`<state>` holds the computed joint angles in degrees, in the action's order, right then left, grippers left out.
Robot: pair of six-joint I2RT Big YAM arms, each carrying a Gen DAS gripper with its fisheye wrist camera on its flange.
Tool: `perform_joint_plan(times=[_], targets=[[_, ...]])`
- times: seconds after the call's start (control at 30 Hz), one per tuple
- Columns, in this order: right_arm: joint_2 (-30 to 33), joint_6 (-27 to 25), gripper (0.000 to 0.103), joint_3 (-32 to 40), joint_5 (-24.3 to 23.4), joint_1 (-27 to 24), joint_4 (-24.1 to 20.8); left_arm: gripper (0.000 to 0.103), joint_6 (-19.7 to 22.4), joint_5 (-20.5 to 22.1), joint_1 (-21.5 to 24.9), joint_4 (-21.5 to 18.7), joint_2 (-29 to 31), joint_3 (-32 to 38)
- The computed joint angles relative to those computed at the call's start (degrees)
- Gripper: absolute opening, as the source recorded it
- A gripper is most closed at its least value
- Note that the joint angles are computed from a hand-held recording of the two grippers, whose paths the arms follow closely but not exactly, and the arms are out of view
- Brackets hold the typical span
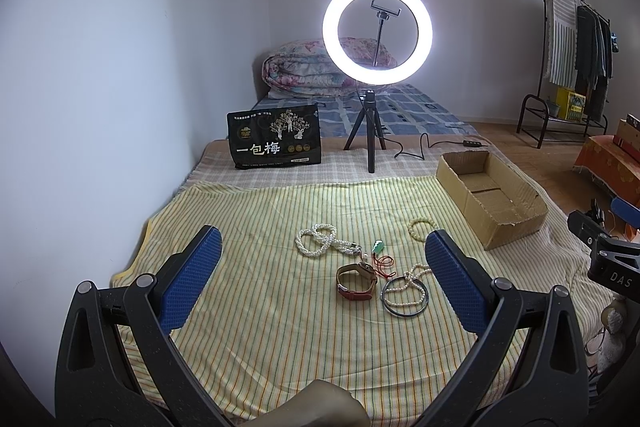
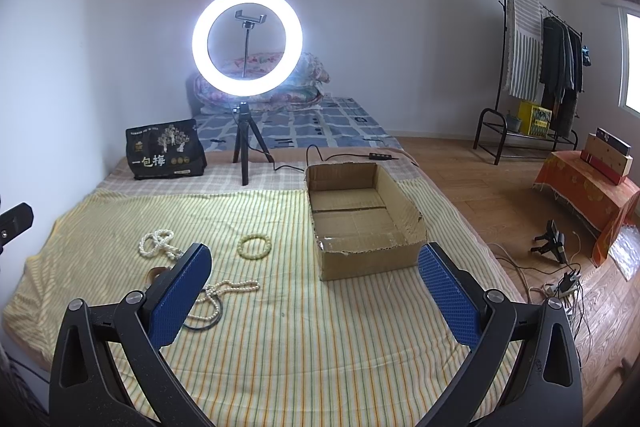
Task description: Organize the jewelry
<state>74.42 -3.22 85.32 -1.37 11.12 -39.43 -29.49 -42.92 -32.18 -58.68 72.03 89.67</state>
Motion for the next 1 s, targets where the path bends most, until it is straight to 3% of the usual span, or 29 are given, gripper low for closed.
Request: perform_joint_plan(times=[0.63,1.0], targets=[[0.46,0.23,0.102,0.45,-0.01,0.06,-0.68,0.103,-0.7,0.32,0.71,-0.16,-0.79,-1.61],[2.85,-2.94,0.102,0.56,0.35,1.16,-0.07,0.103,-2.66,1.71,4.87,-0.33,-0.87,-3.29]])
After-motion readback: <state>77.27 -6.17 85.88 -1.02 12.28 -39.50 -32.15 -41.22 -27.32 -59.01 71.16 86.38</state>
